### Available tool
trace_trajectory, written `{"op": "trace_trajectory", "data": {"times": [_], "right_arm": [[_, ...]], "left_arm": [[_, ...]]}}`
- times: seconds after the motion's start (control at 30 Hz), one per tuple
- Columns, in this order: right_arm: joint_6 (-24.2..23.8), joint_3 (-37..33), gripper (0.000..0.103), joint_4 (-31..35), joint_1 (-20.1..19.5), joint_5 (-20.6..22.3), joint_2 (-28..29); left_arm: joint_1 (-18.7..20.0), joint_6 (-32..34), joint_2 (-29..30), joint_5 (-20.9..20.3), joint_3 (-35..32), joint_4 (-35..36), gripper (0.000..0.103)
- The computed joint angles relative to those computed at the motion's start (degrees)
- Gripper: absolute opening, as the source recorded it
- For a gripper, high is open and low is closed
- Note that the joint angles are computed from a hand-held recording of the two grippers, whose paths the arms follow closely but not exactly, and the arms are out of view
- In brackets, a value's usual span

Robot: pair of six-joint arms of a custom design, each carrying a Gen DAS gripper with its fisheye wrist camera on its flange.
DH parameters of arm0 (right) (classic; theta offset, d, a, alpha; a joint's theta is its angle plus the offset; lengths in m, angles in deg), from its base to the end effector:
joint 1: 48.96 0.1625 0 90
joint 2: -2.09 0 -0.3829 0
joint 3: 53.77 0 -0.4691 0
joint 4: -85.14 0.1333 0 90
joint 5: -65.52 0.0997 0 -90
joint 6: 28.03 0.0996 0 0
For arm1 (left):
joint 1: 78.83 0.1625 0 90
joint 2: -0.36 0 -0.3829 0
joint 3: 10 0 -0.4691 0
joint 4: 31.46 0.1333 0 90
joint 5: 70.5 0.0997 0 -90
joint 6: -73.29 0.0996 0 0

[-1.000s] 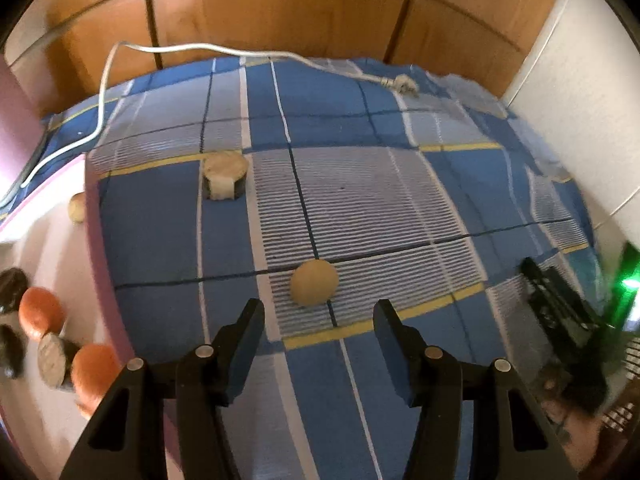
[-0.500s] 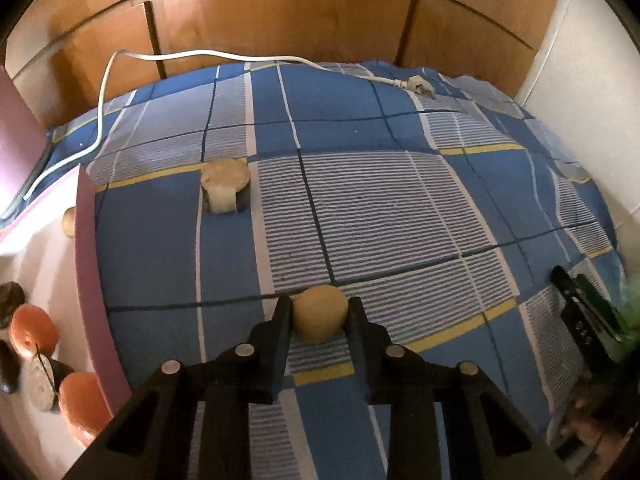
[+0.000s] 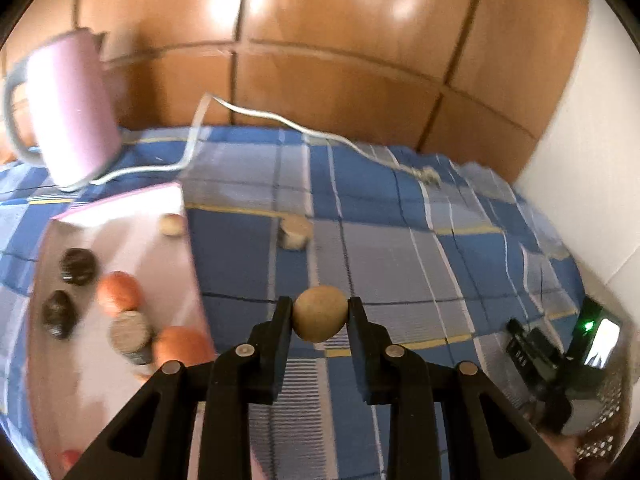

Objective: Organize fruits
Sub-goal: 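Carry the tan fruit into the tray and open the left gripper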

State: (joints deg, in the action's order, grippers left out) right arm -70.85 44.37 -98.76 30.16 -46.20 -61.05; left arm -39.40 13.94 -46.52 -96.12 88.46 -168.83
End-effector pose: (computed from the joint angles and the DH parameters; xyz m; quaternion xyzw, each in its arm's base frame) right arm -0.0352 -0.6938 0.2726 0.1462 -0.8477 0.3567 0.3645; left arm -0.3600 -0.5848 0.0242 -0.0452 0.8447 -0.4180 0.3311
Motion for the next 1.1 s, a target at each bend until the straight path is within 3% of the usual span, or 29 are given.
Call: {"op": "trace_trajectory", "data": {"times": [0.2,0.47,0.73,1.1], "right_arm": [[0.05,0.01,0.048,0.09,-0.02,0.1,-0.04],[0.76,0.24,0.048,0.16,0.06,0.15,-0.18],[0.91,0.43,0.048,0.15,-0.01,0.32,-0.32],[0.94,0.48,0.048,0.13,-0.02,0.35,-0.35]], "left_arm": [[-2.71,-11.62,-6.14,4.49,5.47,7.88,0.027],[-4.92,-27.82,-13.11,5.8,10.72,21.61,0.027],[-6.36,-38.04,-17.38,5.82,14.02,29.71,0.027],[-7.09,-46.95,-21.97,3.81,18.59,33.27,0.027]]}}
